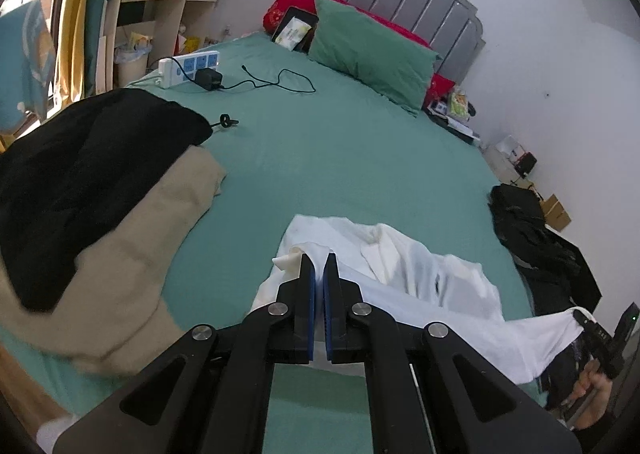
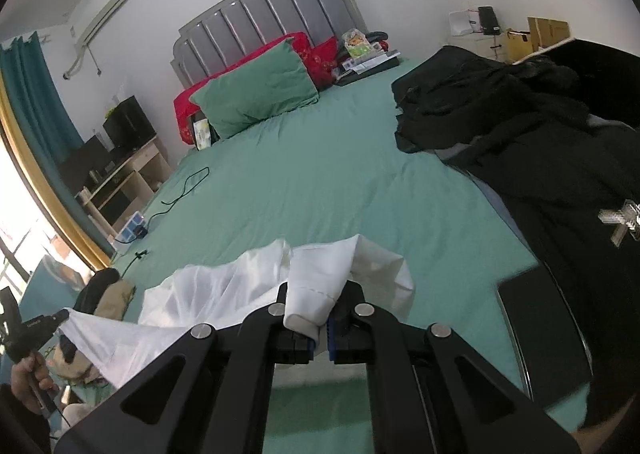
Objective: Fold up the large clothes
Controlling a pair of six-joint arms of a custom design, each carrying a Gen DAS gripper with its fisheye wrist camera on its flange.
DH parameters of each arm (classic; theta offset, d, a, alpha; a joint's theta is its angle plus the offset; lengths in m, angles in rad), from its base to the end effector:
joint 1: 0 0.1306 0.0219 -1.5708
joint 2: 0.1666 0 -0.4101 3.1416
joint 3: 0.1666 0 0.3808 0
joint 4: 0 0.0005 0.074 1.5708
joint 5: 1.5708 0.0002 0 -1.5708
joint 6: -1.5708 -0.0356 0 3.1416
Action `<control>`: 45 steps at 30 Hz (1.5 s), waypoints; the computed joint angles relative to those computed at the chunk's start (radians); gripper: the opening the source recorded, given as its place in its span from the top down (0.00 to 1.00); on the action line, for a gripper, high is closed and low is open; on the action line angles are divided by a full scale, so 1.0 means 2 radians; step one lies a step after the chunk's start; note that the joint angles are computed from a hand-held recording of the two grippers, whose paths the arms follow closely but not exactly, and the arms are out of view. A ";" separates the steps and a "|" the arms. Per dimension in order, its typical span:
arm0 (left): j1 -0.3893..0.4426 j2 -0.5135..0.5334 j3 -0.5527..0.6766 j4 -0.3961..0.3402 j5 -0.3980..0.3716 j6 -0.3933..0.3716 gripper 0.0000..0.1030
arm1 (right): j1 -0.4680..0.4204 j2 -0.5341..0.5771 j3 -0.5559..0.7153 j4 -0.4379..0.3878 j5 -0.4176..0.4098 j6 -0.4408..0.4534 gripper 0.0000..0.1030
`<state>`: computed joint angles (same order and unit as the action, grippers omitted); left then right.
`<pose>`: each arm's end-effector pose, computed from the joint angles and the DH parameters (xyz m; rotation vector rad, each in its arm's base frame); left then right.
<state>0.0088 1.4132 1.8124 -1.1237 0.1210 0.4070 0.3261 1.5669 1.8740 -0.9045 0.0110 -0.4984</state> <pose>0.4582 -0.0008 0.6161 -0.4155 2.2755 -0.3433 0.5135 0.1727 0.5886 0.1961 2.1961 0.4563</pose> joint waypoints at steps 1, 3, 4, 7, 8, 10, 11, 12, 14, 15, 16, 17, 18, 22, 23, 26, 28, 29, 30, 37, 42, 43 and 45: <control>0.001 0.014 0.010 0.000 -0.002 -0.003 0.96 | -0.003 0.017 0.015 -0.003 -0.001 0.007 0.95; 0.003 0.039 0.026 -0.001 0.001 -0.006 0.96 | -0.009 0.042 0.032 0.003 -0.008 0.022 0.95; 0.005 0.053 0.036 -0.002 0.011 -0.003 0.96 | -0.012 0.055 0.041 0.006 -0.006 0.028 0.95; 0.011 0.097 0.071 -0.007 0.018 0.002 0.96 | -0.024 0.100 0.078 -0.002 -0.025 0.022 0.95; 0.013 0.110 0.081 -0.009 0.020 0.003 0.96 | -0.027 0.109 0.086 0.000 -0.032 0.019 0.95; 0.015 0.145 0.114 -0.019 0.021 0.005 0.96 | -0.032 0.134 0.112 -0.001 -0.039 0.011 0.95; 0.015 0.159 0.128 -0.025 0.021 0.003 0.96 | -0.033 0.146 0.126 -0.002 -0.040 0.013 0.95; 0.015 0.177 0.147 -0.032 0.021 0.001 0.96 | -0.033 0.161 0.148 -0.013 -0.032 0.016 0.93; 0.014 0.216 0.192 -0.063 0.016 -0.010 0.96 | -0.033 0.201 0.205 -0.060 -0.011 0.023 0.87; 0.014 0.237 0.218 -0.084 0.014 -0.011 0.96 | -0.034 0.214 0.222 -0.077 -0.006 0.023 0.80; 0.016 0.253 0.238 -0.100 0.017 -0.010 0.93 | -0.035 0.224 0.233 -0.089 -0.002 0.019 0.76; 0.017 0.261 0.247 -0.107 0.017 -0.006 0.90 | -0.035 0.226 0.234 -0.092 0.001 0.015 0.66; 0.019 0.262 0.246 -0.105 0.012 0.001 0.80 | -0.034 0.226 0.231 -0.094 0.006 0.011 0.55; 0.031 0.218 0.181 -0.045 0.013 0.015 0.48 | -0.031 0.196 0.185 -0.076 0.041 0.008 0.40; 0.032 0.208 0.169 -0.035 0.010 0.015 0.48 | -0.032 0.181 0.165 -0.064 0.040 0.003 0.39; 0.031 0.164 0.115 -0.003 -0.005 0.006 0.45 | -0.034 0.137 0.103 -0.042 0.034 -0.026 0.36; 0.028 0.133 0.071 0.011 -0.009 -0.002 0.44 | -0.032 0.104 0.055 -0.035 0.033 -0.048 0.36; 0.026 0.124 0.056 0.012 -0.007 -0.005 0.44 | -0.030 0.089 0.031 -0.029 0.029 -0.057 0.36; 0.023 0.112 0.034 0.016 -0.004 -0.010 0.44 | -0.027 0.078 0.012 -0.026 0.025 -0.067 0.36; -0.001 0.094 -0.039 -0.027 0.011 -0.027 0.44 | -0.004 0.029 -0.093 0.021 -0.080 -0.118 0.36; -0.018 0.089 -0.048 -0.018 -0.034 -0.057 0.44 | 0.007 0.045 -0.079 -0.001 -0.062 -0.086 0.87; -0.021 0.089 -0.046 -0.022 -0.040 -0.059 0.44 | 0.003 0.047 -0.078 -0.004 -0.081 -0.088 0.87; -0.021 0.087 -0.046 -0.023 -0.036 -0.064 0.68 | 0.003 0.044 -0.078 -0.008 -0.080 -0.083 0.89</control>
